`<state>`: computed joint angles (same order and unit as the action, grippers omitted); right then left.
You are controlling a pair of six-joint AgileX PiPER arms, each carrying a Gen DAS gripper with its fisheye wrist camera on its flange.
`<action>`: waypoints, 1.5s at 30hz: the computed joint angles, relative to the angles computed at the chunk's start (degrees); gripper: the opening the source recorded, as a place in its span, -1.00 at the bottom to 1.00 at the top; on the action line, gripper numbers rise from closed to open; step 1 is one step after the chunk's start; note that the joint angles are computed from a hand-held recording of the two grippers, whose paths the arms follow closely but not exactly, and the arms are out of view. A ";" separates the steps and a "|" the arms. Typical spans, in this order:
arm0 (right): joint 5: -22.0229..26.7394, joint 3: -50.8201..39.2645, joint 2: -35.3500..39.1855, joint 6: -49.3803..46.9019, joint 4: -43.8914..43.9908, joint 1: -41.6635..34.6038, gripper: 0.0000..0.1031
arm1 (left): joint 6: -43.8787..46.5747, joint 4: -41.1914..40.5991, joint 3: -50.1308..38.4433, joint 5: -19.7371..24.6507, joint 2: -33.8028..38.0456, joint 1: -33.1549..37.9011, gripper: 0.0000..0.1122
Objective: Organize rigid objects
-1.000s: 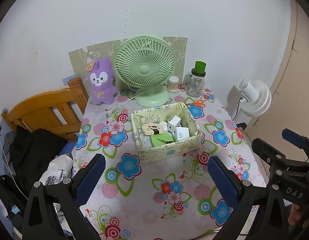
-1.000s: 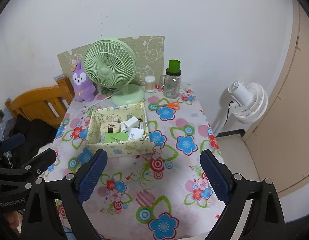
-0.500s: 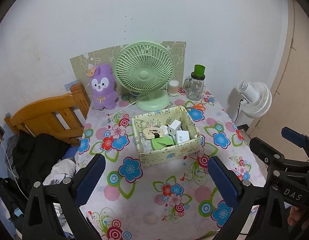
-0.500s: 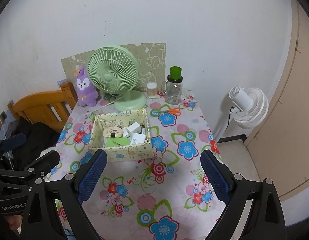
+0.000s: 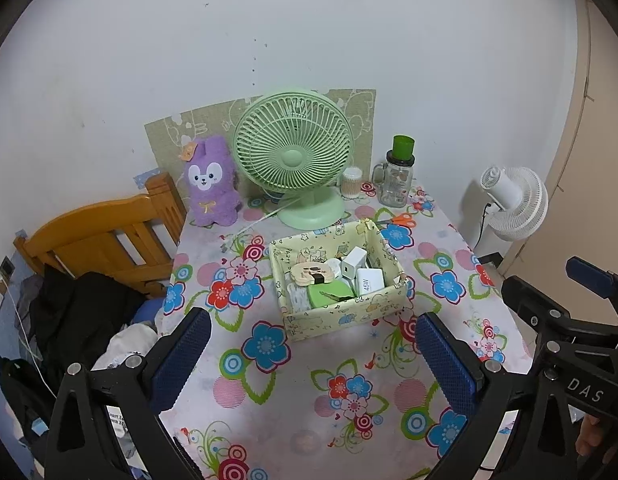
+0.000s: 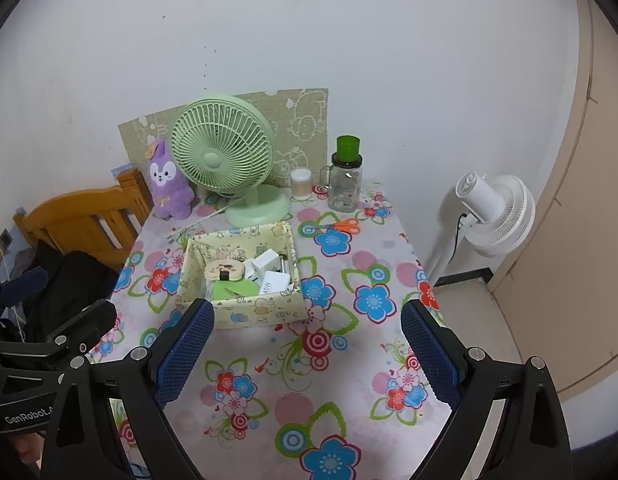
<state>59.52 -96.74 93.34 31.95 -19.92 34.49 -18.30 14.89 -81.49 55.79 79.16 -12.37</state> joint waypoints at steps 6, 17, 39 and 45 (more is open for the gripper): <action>-0.15 -0.09 0.17 0.05 -0.01 -0.05 0.86 | -1.12 1.62 0.01 -0.03 0.09 -0.76 0.83; -0.18 -0.77 0.73 -0.25 0.17 0.02 0.86 | -0.84 0.98 0.03 -0.20 0.11 -0.23 0.83; -0.73 -0.26 0.76 -0.43 -0.15 -0.53 0.86 | -0.95 1.05 -0.16 -0.89 0.92 -0.24 0.83; -0.87 -0.09 0.71 -0.83 0.27 -0.87 0.86 | -0.81 0.83 -0.04 -1.09 0.90 -0.05 0.83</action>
